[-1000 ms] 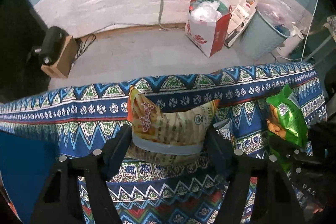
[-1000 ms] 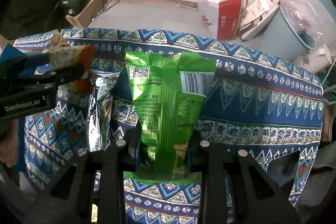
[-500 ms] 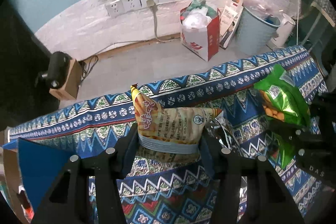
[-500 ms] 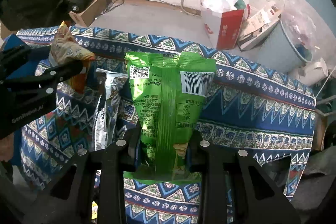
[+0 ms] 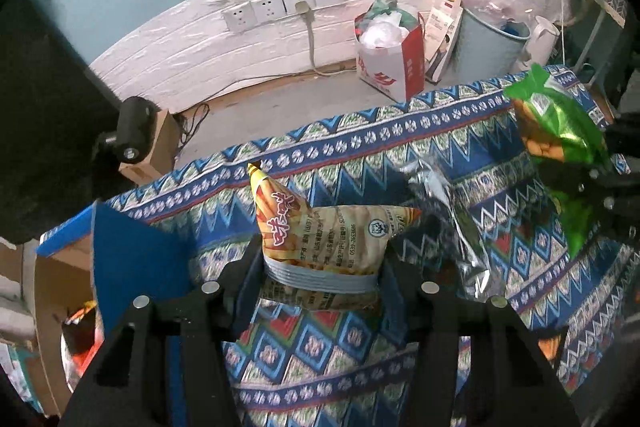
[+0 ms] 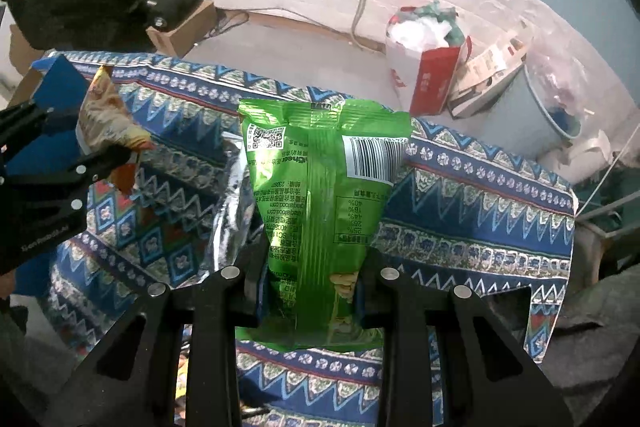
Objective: Organize snacks
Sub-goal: 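Carry both bags over the box and release the yellow-orange bag from the left gripper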
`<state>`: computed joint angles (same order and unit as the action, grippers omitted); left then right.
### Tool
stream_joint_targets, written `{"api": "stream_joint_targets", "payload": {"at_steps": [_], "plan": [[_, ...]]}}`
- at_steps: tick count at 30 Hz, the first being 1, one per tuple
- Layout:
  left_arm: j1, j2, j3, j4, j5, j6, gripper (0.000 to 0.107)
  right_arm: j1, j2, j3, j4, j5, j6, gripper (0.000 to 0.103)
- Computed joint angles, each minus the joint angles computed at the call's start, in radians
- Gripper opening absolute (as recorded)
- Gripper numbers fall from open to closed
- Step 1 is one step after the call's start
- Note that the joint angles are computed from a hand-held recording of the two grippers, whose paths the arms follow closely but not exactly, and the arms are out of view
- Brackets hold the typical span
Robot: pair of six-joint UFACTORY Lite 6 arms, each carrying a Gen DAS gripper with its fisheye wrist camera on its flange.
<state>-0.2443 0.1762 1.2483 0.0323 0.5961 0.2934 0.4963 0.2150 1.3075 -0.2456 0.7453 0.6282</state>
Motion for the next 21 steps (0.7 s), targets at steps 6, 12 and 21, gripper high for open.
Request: {"api": "stream_joint_targets", "payload": {"at_steps": [6,12,21], "plan": [[0.05,-0.096,-0.035,-0.045,0.046,0.052,0.055,0.053,0.005,0.052,-0.017,0.032,0.029,0.029],[0.103,-0.194,-0.055,-0.048,0.085,0.083,0.054,0.114,-0.006,0.093,-0.042,0.069,0.07,0.029],[0.257,-0.311,-0.076,-0.151,0.155,0.244,0.054,0.199,0.012,0.217,-0.057,0.131,0.095,0.029]]}}
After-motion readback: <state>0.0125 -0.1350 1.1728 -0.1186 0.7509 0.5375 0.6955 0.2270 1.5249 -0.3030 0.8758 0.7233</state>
